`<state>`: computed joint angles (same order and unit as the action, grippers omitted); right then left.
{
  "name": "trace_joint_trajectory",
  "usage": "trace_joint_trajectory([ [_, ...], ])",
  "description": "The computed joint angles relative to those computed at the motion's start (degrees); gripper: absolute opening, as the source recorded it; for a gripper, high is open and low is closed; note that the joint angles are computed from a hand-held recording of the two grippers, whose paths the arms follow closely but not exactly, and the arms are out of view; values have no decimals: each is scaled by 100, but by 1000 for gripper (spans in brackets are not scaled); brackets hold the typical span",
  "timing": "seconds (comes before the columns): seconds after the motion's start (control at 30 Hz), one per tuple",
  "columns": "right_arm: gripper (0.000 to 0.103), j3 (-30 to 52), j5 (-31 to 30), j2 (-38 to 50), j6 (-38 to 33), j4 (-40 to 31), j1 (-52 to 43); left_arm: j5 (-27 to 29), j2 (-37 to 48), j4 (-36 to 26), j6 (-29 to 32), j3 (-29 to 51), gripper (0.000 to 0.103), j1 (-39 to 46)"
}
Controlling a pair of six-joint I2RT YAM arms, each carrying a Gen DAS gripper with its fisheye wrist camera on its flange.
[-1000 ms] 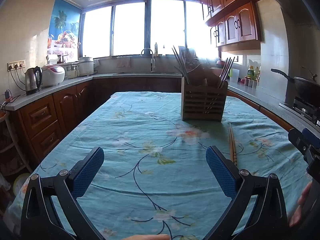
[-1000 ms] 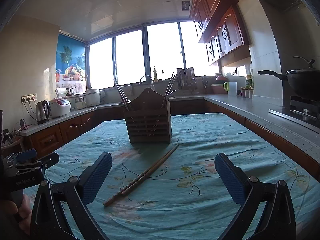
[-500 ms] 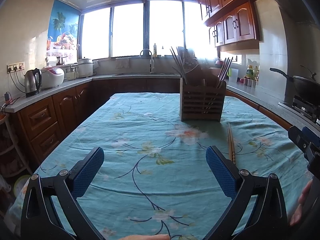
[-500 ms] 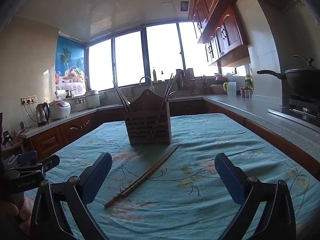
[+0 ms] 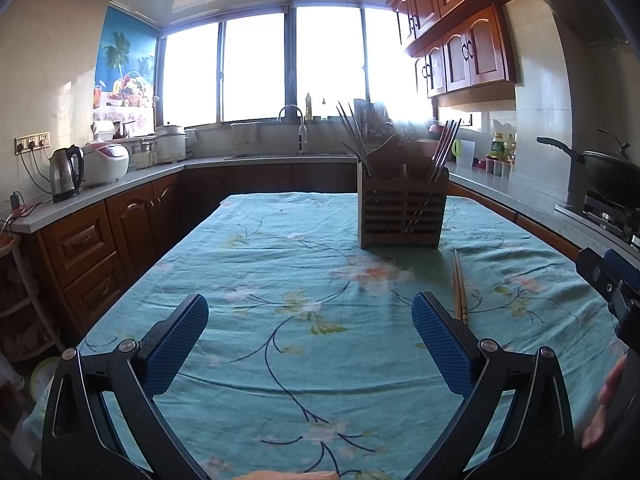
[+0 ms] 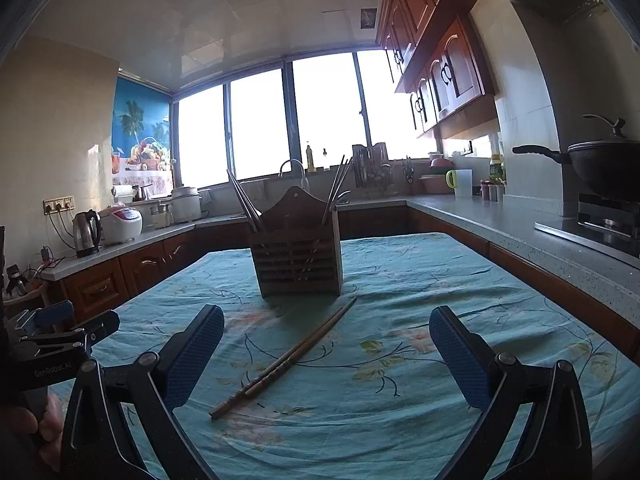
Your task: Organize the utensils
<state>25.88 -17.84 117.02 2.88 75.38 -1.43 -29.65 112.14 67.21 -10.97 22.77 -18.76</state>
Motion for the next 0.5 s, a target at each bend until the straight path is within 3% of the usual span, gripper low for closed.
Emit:
trace_joint_trajectory([
  [0.5,103,-15,4,24,14,63,4,-84,-1,-33,-24,30,103,-27],
])
